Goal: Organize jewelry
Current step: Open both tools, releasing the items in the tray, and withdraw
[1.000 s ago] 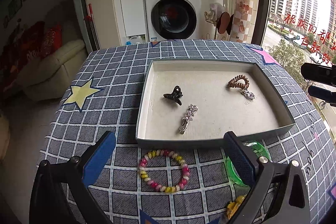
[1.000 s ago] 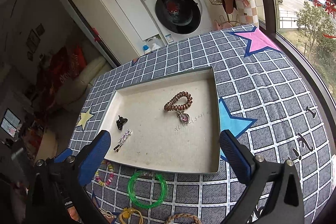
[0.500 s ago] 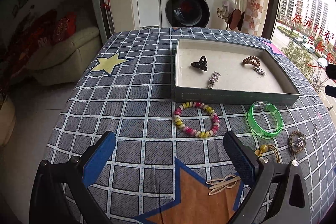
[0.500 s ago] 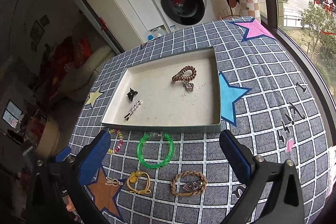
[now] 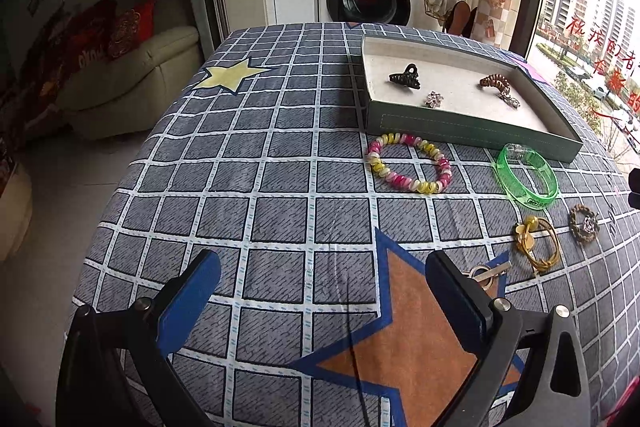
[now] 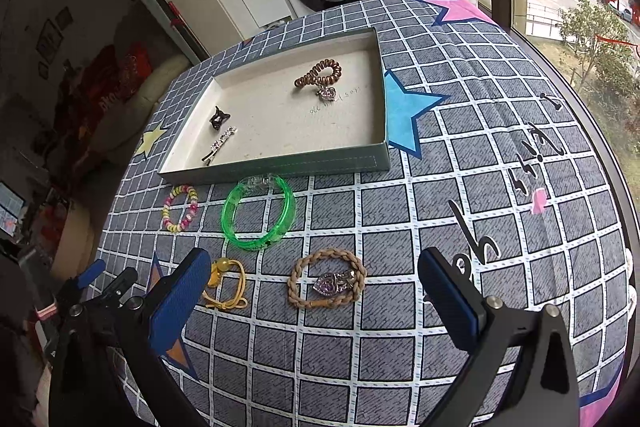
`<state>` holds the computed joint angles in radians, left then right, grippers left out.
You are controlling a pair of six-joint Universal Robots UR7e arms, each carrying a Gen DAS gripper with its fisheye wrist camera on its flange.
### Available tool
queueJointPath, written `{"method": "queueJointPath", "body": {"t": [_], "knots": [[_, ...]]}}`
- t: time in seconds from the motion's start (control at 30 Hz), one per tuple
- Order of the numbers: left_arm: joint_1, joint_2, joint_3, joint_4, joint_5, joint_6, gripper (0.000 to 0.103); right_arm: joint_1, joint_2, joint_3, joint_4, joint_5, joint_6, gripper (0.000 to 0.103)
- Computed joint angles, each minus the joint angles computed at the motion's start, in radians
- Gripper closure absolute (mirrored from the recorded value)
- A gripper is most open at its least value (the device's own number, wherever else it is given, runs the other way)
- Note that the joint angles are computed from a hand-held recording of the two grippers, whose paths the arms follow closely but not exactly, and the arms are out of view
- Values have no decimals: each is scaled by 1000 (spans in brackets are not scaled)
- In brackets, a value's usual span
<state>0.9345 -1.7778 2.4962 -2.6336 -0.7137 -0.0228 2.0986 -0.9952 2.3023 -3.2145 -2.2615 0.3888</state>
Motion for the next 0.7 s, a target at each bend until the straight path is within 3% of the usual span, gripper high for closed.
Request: {"method": "queueJointPath", "body": {"t": [0.4, 0.7], "knots": [[-40, -38, 51, 17, -31, 37, 0, 6, 31, 60, 31, -51, 44, 0], [-88, 20, 67, -12, -59, 84, 0, 12, 60, 51, 40, -109, 34, 0]]}}
